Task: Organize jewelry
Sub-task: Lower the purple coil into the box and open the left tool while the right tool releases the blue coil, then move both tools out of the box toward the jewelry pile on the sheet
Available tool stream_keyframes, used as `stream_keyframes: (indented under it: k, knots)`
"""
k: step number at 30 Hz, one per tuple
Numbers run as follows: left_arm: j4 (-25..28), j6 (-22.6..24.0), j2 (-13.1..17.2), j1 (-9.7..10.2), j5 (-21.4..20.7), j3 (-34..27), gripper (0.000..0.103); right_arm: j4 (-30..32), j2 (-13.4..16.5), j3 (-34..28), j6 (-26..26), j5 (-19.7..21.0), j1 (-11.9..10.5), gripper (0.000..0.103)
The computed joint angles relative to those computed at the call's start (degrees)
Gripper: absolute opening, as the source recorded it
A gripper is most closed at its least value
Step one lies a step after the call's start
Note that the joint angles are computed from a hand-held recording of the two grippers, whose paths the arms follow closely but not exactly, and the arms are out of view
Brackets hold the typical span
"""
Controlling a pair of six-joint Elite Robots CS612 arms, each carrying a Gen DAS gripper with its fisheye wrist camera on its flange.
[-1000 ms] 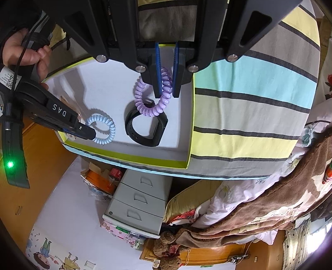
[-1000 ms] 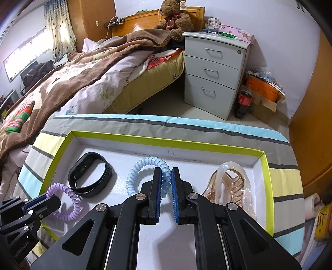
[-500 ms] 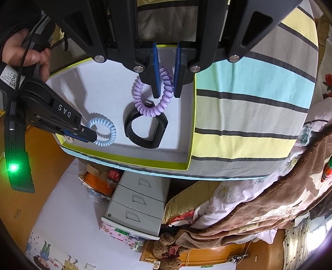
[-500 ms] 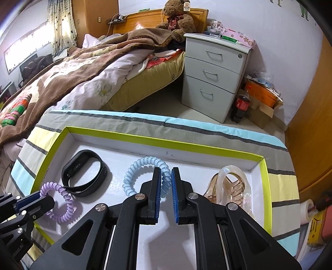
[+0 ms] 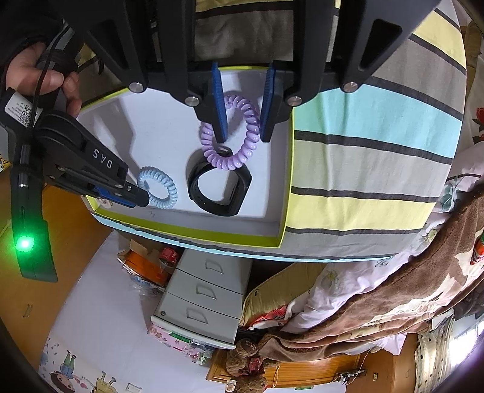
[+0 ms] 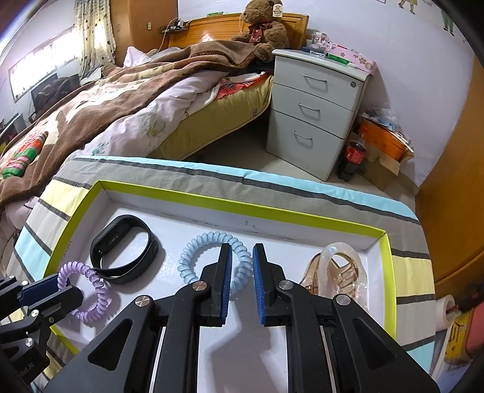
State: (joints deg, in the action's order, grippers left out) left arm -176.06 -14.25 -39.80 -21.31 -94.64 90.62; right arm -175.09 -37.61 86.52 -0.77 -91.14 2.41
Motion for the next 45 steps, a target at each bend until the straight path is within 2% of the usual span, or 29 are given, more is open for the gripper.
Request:
stream_keyframes:
  k: [9,11,26,37,40,41,42,45]
  knots:
    - [-0.96,-0.02,-0.37,-0.08,-0.37,0.49,0.037,-1.27,-0.69,1.02,0.42,0.43,-0.2,0.015]
    - [-1.36,-0.16,-0.6,-0.16,0.27,0.81,0.045,-1.48,-0.91,1.31,0.72,0.58,-0.27,0.015]
    - [-3.88,-0.93,-2.64,-0.27,0.63,3.82,0.047,-5.22,-3.12,4.78,1.22,1.61,-0.44,0.016]
    - [-8.93,-0.36,-5.17,-0.65,-1.65,8.94,0.048,-12.86,-6.93,13.01,2.47,5.76,-1.69,0.017]
    - [-10.44,-0.13,-5.7,-0.79,-2.7,10.65,0.049,-14.71,-7.76,15.35,2.65,7.08,-2.11,0.023]
    - [-10.87,-0.07,-5.83,-0.8,-3.24,11.16,0.049,-15.24,-8.07,16.21,2.7,7.68,-2.28,0.035]
    - [-11.22,-0.07,-5.91,-0.8,-3.77,11.58,0.05,-15.78,-8.32,17.03,2.55,8.32,-2.43,0.041]
    - [-12.45,0.37,-6.18,-0.81,-5.23,13.11,0.05,-16.94,-8.83,19.08,2.08,8.48,-2.62,0.042]
